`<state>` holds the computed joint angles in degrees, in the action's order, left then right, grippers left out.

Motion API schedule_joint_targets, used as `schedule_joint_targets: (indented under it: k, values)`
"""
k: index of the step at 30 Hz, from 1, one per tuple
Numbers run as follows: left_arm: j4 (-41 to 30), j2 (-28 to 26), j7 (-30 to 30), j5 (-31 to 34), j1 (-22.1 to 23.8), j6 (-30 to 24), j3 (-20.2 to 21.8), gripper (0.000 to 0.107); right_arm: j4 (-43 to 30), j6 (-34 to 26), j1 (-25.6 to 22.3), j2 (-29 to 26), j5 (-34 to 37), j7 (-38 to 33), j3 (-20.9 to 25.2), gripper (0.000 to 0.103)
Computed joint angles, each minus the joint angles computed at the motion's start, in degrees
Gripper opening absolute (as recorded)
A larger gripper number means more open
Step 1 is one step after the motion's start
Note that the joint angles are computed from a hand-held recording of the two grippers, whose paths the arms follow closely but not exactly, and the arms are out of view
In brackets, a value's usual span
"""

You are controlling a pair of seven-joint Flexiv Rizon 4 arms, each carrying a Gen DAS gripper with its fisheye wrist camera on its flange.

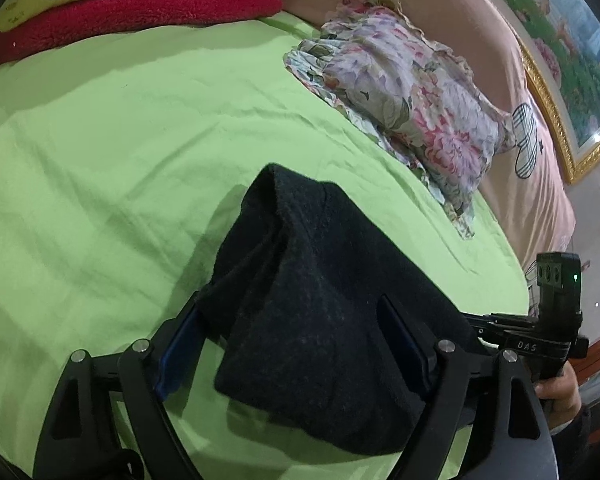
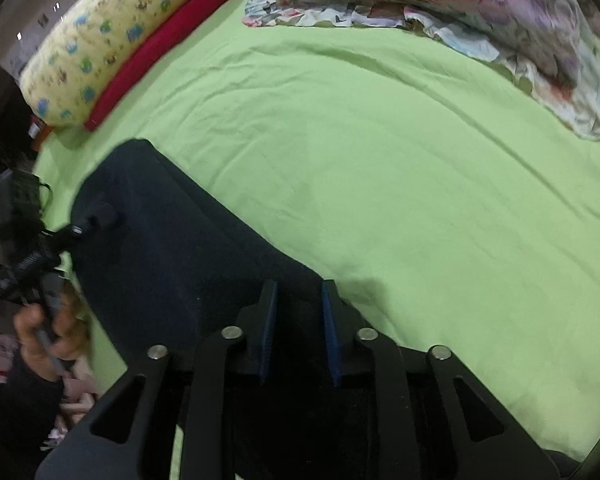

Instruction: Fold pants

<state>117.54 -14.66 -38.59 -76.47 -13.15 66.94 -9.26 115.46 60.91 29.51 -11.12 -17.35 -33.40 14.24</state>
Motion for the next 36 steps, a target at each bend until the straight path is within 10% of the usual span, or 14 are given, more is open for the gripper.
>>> schedule_joint_targets:
  k: [5, 12, 18, 25, 32, 36]
  values:
    - [-3.1, -2.5, 2.0, -3.7, -0.2, 0.2, -0.9, 0.043, 5.1, 6.1, 0.9, 3.5, -14.9, 15.5, -4.0, 0.011]
    - [-1.2, 3.0, 4.2, -6.6, -0.5, -1.9, 0.1, 0.036, 7.0, 9.1, -2.3, 5.4, -31.5, 32.8, -4.9, 0.01]
    - [5.7, 13.7, 3.2, 0.6, -0.5, -5.9, 5.3, 0.036, 6.5, 16.2, -2.5, 3.4, -37.4, 38.7, -4.8, 0.01]
    - [4.2, 5.4, -0.5, 11.1, 2.3, -2.2, 5.1, 0.045, 1.0, 10.1, 0.3, -4.1, -30.6, 33.6, -5.0, 0.01]
    - [7.0, 10.6, 8.2, 3.6, 0.3, 12.7, 3.4, 0.068, 9.3, 4.5, 1.0, 6.2, -45.3, 52.7, -5.9, 0.011]
    - [5.4, 12.5, 8.3, 3.6, -0.3, 5.4, 4.4, 0.071, 16.5, 0.3, -1.3, 15.9, -49.3, 62.1, -0.4, 0.052]
